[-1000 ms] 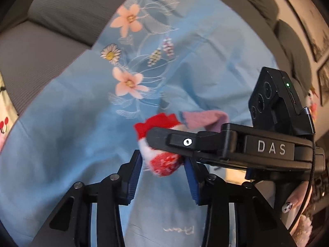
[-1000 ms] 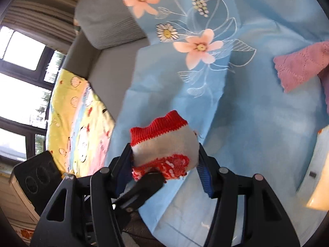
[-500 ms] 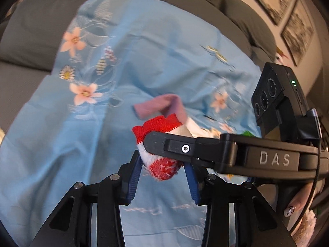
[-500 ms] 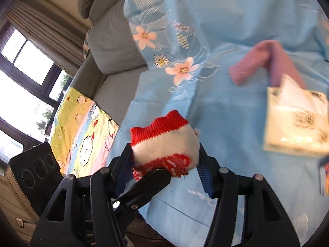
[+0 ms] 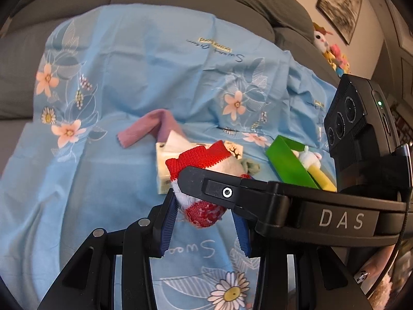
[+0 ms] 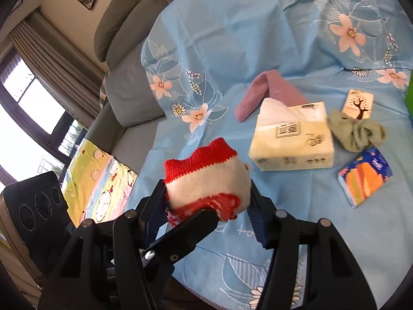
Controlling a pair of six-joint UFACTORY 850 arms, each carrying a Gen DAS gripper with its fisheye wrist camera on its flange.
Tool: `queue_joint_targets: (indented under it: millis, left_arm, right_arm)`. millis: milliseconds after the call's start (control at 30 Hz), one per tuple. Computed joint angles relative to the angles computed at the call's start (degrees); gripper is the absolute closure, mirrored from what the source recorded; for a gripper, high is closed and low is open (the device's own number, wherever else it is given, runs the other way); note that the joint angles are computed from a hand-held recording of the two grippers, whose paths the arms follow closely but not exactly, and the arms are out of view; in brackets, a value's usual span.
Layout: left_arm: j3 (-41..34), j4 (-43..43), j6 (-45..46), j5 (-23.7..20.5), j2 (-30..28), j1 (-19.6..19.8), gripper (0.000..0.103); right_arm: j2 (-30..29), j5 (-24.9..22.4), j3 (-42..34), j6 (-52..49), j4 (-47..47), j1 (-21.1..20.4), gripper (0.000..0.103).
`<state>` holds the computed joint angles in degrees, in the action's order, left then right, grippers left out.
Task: Organize soft objects
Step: 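Carry the red-white sock with the right tool over the green box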
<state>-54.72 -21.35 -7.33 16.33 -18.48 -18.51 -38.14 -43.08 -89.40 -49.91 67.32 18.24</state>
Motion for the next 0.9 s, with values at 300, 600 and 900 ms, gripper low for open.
queue_joint_targets:
  millis: [300, 600, 900]
  left_arm:
    - [-1.88, -19.95, 19.84, 2.16, 0.85, -4.46, 0.061]
    - [-4.34, -31.42, 33.65, 5.28, 0.73, -8.72, 0.061]
    - [-7.99, -35.83, 40.05, 6.37, -0.99, -11.81, 0.061]
  right_arm:
    - [4.03, -1.85, 4.55, -8.48, 6.83, -3.14, 0.045]
    - [8.92, -1.57, 9.99, -14.92, 12.77, -5.9, 0.044]
    - [12.56, -2.15, 14.02, -19.25, 17.55, -9.12, 0.044]
